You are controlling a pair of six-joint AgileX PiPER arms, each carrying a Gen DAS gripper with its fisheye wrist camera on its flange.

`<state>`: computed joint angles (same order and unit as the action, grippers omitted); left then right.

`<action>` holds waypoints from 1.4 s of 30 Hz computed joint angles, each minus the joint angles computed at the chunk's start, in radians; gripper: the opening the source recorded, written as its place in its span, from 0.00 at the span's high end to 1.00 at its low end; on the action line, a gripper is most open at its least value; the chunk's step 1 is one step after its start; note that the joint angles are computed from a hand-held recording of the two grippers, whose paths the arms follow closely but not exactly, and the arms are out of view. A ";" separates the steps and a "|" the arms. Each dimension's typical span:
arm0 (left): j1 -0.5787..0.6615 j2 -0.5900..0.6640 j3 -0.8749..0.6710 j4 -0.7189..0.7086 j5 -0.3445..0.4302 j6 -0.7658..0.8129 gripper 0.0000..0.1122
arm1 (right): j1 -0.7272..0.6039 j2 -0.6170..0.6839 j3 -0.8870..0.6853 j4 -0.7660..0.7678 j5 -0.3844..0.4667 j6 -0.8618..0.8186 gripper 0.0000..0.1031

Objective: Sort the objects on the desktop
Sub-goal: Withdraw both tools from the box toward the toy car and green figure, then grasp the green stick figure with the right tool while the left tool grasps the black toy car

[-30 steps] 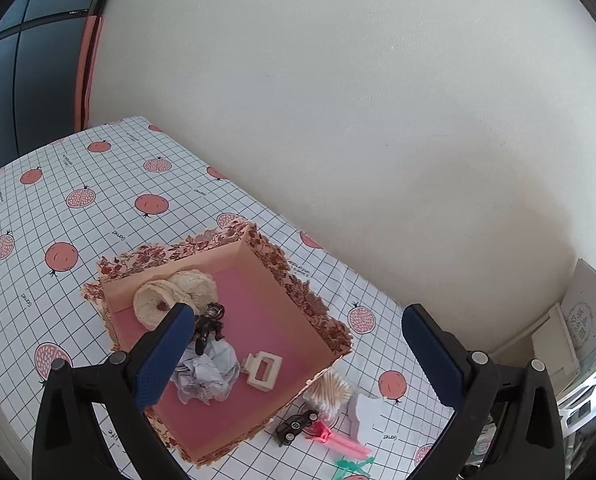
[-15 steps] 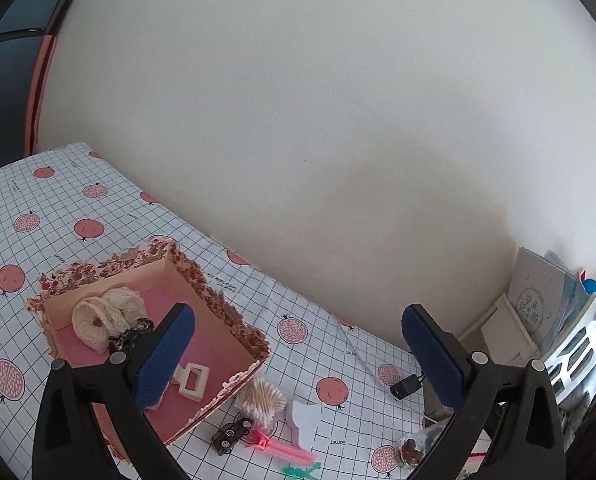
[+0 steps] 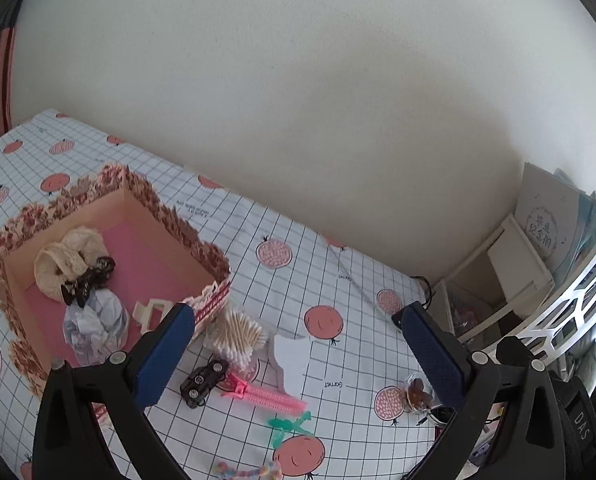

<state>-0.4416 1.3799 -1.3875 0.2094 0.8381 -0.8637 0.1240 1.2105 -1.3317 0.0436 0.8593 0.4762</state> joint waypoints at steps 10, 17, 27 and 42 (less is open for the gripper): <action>0.044 0.056 0.076 -0.103 -0.072 0.048 0.08 | -0.029 0.077 0.067 0.030 0.011 -0.035 0.00; 0.081 0.116 0.058 -0.229 -0.013 0.192 0.08 | -0.012 0.136 0.111 0.029 0.009 -0.042 0.01; 0.075 0.167 0.089 -0.194 0.045 0.133 0.08 | -0.014 0.232 0.173 0.064 0.016 -0.094 0.12; 0.098 0.195 0.140 -0.207 0.031 0.101 0.12 | 0.065 0.313 0.225 0.105 -0.016 -0.117 0.24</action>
<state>-0.3435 1.5751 -1.2471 0.0026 0.8695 -0.7625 0.1893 1.5236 -1.1068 0.1489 0.8431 0.3589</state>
